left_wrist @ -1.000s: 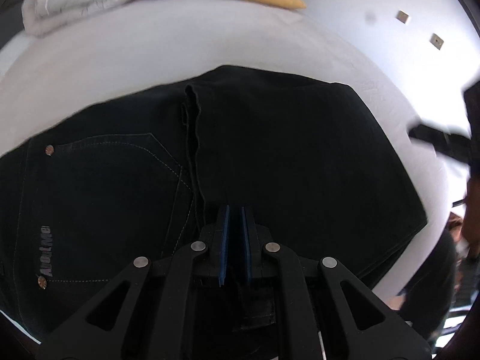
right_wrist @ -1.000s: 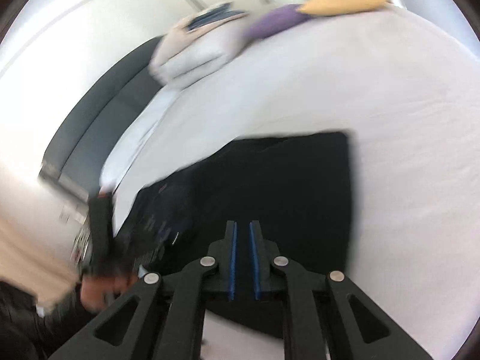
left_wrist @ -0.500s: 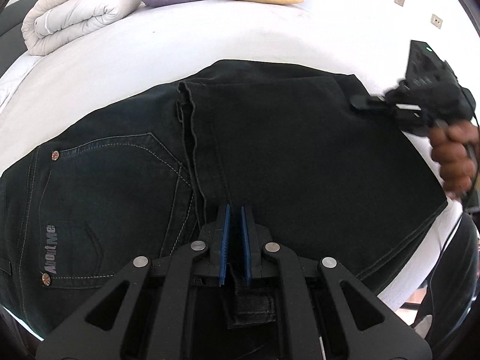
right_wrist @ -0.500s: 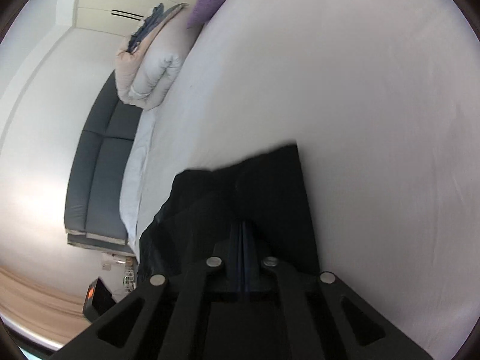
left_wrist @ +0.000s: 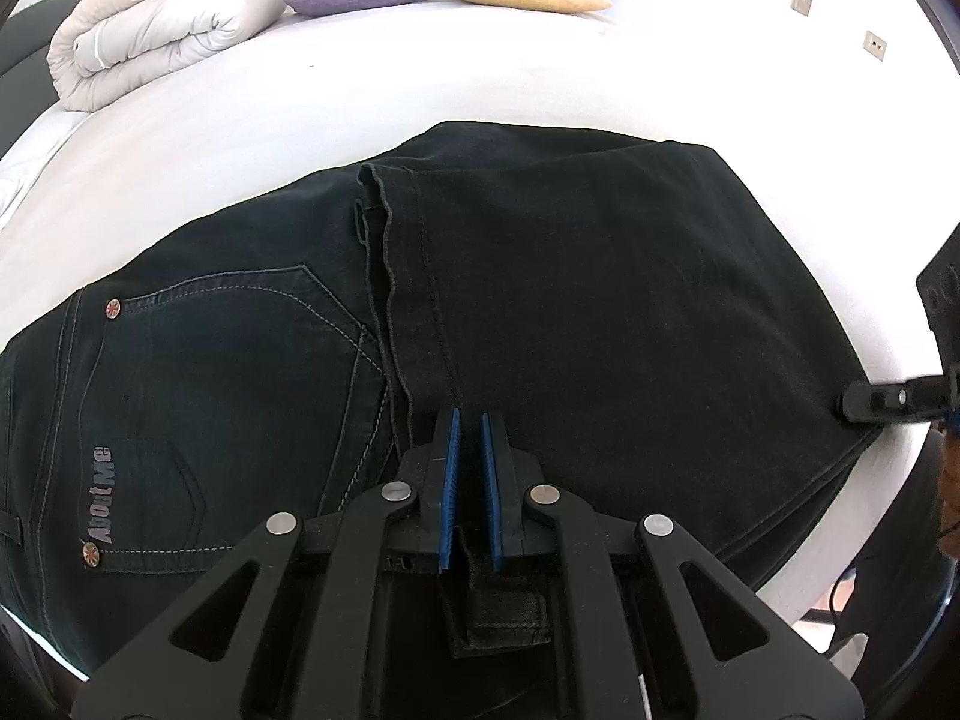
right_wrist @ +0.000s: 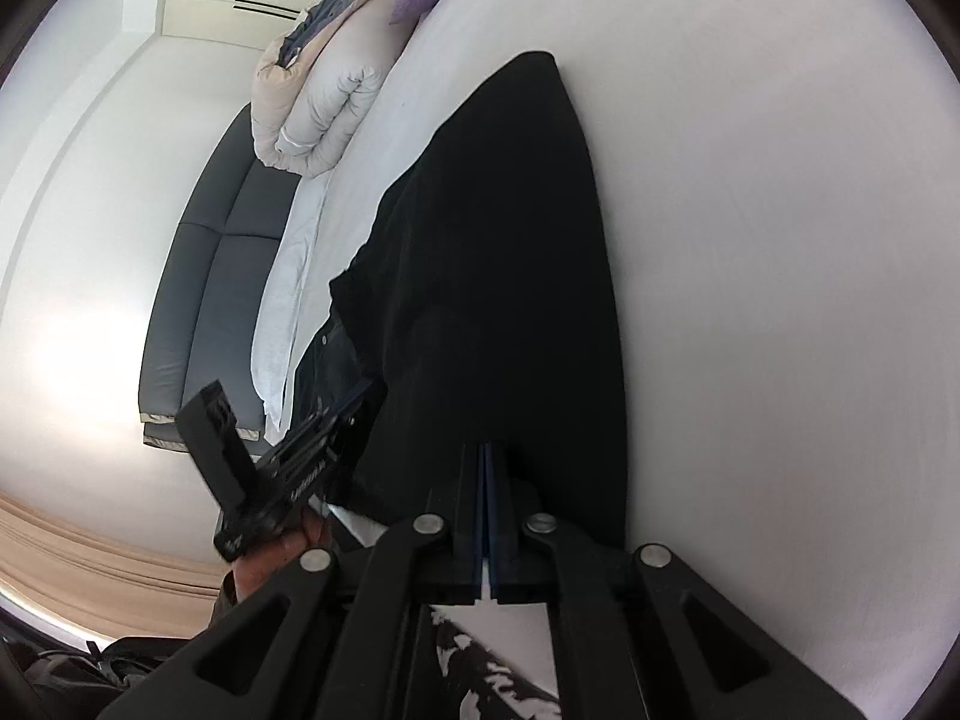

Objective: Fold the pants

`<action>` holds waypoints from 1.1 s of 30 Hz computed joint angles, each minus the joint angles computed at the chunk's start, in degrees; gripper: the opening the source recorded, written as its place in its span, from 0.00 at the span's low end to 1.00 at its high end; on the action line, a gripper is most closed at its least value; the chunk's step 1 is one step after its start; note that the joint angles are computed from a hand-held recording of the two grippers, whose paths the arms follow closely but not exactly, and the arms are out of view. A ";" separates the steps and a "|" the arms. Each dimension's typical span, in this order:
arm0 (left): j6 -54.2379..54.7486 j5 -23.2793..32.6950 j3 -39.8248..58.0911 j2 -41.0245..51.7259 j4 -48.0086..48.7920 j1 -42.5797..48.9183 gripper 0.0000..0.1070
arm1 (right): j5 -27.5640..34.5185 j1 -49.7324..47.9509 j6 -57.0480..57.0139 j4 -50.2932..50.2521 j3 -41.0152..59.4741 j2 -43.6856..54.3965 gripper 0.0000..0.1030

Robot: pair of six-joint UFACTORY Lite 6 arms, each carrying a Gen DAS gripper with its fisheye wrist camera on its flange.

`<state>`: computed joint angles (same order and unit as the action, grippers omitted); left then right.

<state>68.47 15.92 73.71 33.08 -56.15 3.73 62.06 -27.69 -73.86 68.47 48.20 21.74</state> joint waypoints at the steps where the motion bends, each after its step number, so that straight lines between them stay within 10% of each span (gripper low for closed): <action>1: 0.03 0.02 -0.03 -0.08 -0.09 -0.02 0.07 | -0.82 0.38 -0.49 0.65 -0.50 0.05 0.00; 13: 7.65 2.65 -0.86 -0.59 -8.61 1.76 0.07 | -3.53 -0.35 -8.57 8.12 -5.23 0.40 0.00; 22: 11.63 19.67 -10.43 -10.43 -17.86 17.26 0.08 | -5.14 -0.04 -9.79 9.91 -6.70 -1.08 0.00; 25: 10.50 28.22 -14.50 -13.42 -18.88 27.57 0.31 | -5.39 0.13 -9.76 10.47 -7.04 -1.67 0.00; 27: 11.48 34.77 -18.21 -14.62 -22.97 36.54 0.86 | -4.75 -0.24 -9.80 10.99 -7.42 -2.00 0.00; 33: 8.27 44.77 -18.11 -8.06 -27.46 54.39 0.87 | -3.00 -1.49 -10.84 12.85 -8.43 -1.78 0.00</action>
